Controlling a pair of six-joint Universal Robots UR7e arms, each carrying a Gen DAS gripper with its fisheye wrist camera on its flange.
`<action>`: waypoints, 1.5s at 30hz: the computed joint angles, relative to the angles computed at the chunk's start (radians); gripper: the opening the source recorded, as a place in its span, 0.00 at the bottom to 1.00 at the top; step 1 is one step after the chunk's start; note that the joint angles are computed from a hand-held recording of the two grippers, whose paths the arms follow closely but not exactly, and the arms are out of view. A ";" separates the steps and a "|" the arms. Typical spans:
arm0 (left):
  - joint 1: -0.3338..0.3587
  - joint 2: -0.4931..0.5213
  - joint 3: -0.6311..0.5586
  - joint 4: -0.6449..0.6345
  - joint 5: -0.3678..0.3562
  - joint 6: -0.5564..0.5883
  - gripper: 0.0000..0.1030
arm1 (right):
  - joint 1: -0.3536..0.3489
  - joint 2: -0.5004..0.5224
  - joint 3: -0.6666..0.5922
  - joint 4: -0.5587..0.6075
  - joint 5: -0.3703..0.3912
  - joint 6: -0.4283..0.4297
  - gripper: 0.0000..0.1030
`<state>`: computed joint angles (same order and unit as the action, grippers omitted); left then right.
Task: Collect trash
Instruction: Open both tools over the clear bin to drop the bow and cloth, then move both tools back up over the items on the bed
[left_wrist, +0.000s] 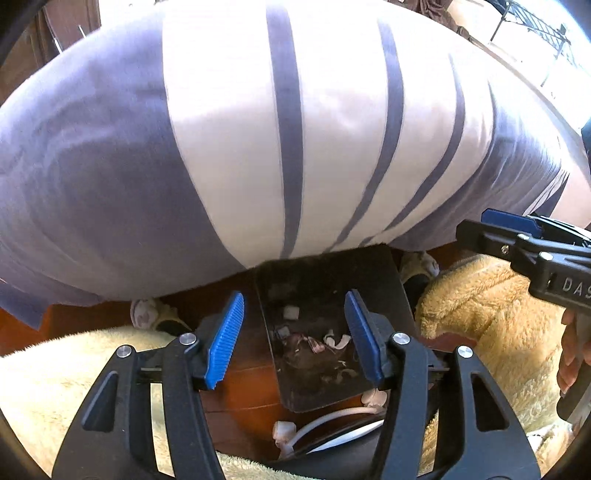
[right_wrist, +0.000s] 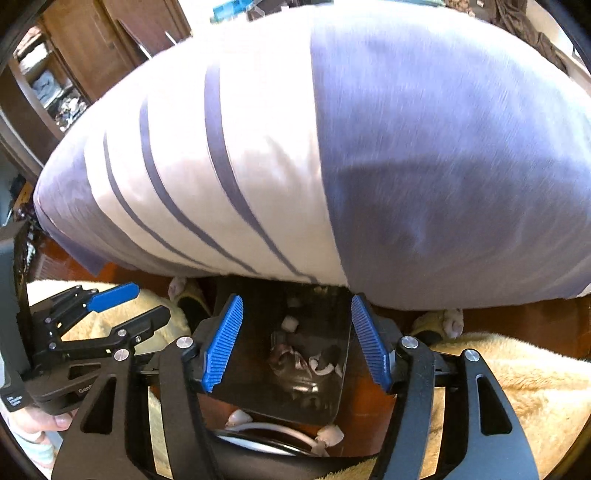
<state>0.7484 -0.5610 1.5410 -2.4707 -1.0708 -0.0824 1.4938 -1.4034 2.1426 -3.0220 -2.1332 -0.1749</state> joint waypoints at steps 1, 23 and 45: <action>-0.002 -0.003 0.000 -0.005 0.002 0.003 0.52 | 0.005 -0.005 -0.003 -0.005 0.000 -0.004 0.61; -0.047 0.003 -0.139 -0.144 0.115 0.152 0.66 | 0.083 0.007 -0.156 -0.101 -0.026 -0.132 0.61; -0.012 0.226 -0.549 -0.006 0.122 0.224 0.70 | 0.026 0.186 -0.520 0.103 0.101 -0.080 0.61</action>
